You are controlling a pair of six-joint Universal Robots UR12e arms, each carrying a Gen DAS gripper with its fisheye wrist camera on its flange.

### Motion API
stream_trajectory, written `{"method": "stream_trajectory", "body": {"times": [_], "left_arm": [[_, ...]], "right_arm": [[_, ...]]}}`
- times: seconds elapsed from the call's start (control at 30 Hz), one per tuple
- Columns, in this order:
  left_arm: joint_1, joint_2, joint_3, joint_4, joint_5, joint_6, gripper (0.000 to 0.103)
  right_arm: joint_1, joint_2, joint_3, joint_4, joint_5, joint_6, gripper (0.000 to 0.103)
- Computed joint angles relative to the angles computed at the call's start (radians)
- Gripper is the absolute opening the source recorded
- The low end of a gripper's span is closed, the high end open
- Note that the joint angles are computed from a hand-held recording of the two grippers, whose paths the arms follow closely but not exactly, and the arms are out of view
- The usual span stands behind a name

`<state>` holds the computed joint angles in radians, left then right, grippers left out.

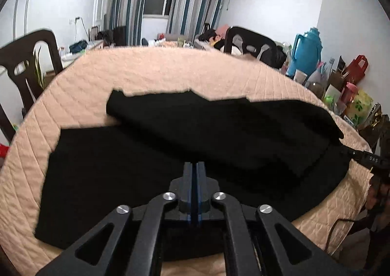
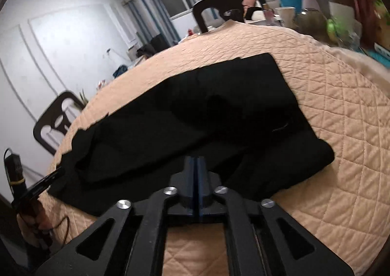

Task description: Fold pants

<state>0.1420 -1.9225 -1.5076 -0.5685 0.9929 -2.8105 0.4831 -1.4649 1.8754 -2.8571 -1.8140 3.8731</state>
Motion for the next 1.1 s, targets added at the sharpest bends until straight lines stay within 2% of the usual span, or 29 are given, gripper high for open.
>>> {"method": "stream_trajectory", "body": {"times": [0.07,0.1,0.13,0.33,0.5,0.57,0.73,0.9,0.97,1.0,1.03,1.1], "left_arm": [[-0.015,-0.013,0.03,0.01,0.021,-0.008,0.035],[-0.024,-0.02,0.041,0.014,0.04,-0.012,0.045],[-0.036,-0.032,0.062,0.009,0.051,-0.011,0.047],[-0.087,-0.093,0.158,-0.049,0.118,0.013,0.053],[-0.124,-0.153,0.247,-0.121,0.217,-0.002,0.054],[-0.136,-0.176,0.282,-0.145,0.268,-0.013,0.055],[-0.15,-0.218,0.363,-0.24,0.326,-0.043,0.055],[-0.17,-0.252,0.424,-0.3,0.403,-0.074,0.057],[-0.174,-0.256,0.429,-0.293,0.422,-0.084,0.046],[-0.175,-0.255,0.429,-0.292,0.422,-0.083,0.026],[-0.176,-0.253,0.426,-0.292,0.424,-0.081,0.011],[-0.176,-0.246,0.415,-0.275,0.431,-0.074,0.008]], "right_arm": [[-0.006,0.007,0.007,-0.058,0.004,0.032,0.035],[-0.005,0.009,0.01,-0.075,0.001,0.04,0.04],[-0.005,0.013,0.007,-0.084,-0.008,0.046,0.047],[-0.025,0.007,0.012,-0.085,-0.066,0.105,0.047],[-0.037,0.006,0.02,-0.075,-0.081,0.147,0.047],[-0.041,0.006,0.024,-0.098,-0.082,0.144,0.047],[-0.051,0.006,0.042,-0.178,-0.067,0.184,0.047],[-0.056,0.008,0.037,-0.164,-0.06,0.202,0.047],[-0.057,0.009,0.037,-0.166,-0.059,0.206,0.047],[-0.058,0.008,0.036,-0.164,-0.059,0.206,0.047],[-0.059,0.008,0.034,-0.155,-0.06,0.205,0.047],[-0.06,0.008,0.032,-0.151,-0.061,0.198,0.045]]}}
